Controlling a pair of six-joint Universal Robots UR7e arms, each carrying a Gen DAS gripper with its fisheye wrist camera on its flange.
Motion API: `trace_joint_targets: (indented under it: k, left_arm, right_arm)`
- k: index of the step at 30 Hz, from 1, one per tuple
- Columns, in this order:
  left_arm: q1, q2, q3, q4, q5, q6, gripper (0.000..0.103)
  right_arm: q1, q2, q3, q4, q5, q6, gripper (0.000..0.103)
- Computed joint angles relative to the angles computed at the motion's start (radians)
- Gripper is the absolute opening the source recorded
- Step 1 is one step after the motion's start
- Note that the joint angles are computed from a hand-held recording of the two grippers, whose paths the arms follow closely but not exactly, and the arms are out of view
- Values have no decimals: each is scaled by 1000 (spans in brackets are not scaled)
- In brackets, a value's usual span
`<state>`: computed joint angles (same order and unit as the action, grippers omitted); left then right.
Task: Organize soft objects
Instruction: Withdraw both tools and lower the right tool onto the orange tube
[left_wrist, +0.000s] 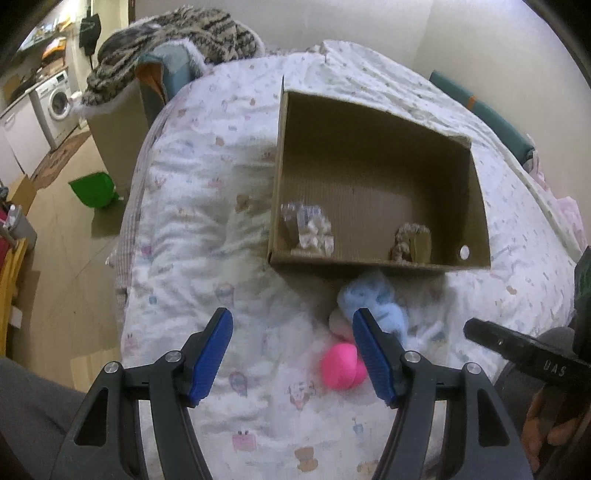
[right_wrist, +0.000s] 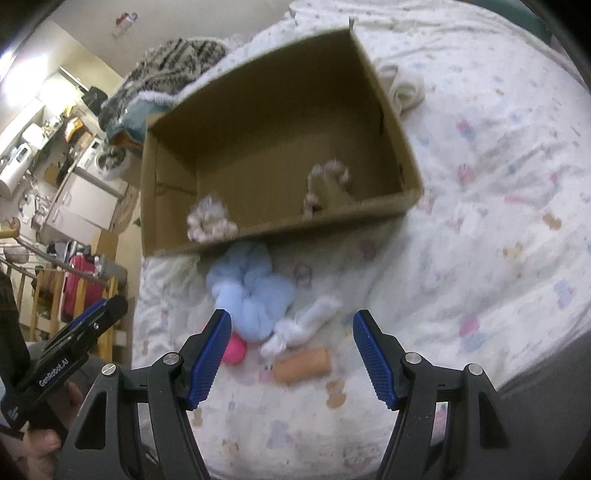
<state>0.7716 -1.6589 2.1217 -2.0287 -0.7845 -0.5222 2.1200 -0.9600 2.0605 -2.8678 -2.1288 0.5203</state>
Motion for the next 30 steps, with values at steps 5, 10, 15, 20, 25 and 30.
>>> trace_joint_targets:
  k: [5,10,15,20,25,30]
  left_arm:
    - [14,17,-2,37,-18,-30,65]
    - [26,36,-5,35,-10,-39,65]
    - [48,49,-16,24,-30,-54,65]
    - [68,71,-28,25,-45,-69,65]
    - [67,74,-27,20,-46,-66,65]
    - [68,75,-24,23,-36,-62,65]
  right_arm:
    - [-3,18,-25,126,-3,64,72]
    - [-25,24,-30,156,25,87,72]
    - [-51,30,-42,214,59,121,72]
    - [-59,78,-86,284,72,87,72]
    - [-60,147,-143,358,59,58,72]
    - [-23,192,-189,442,-29,44,45]
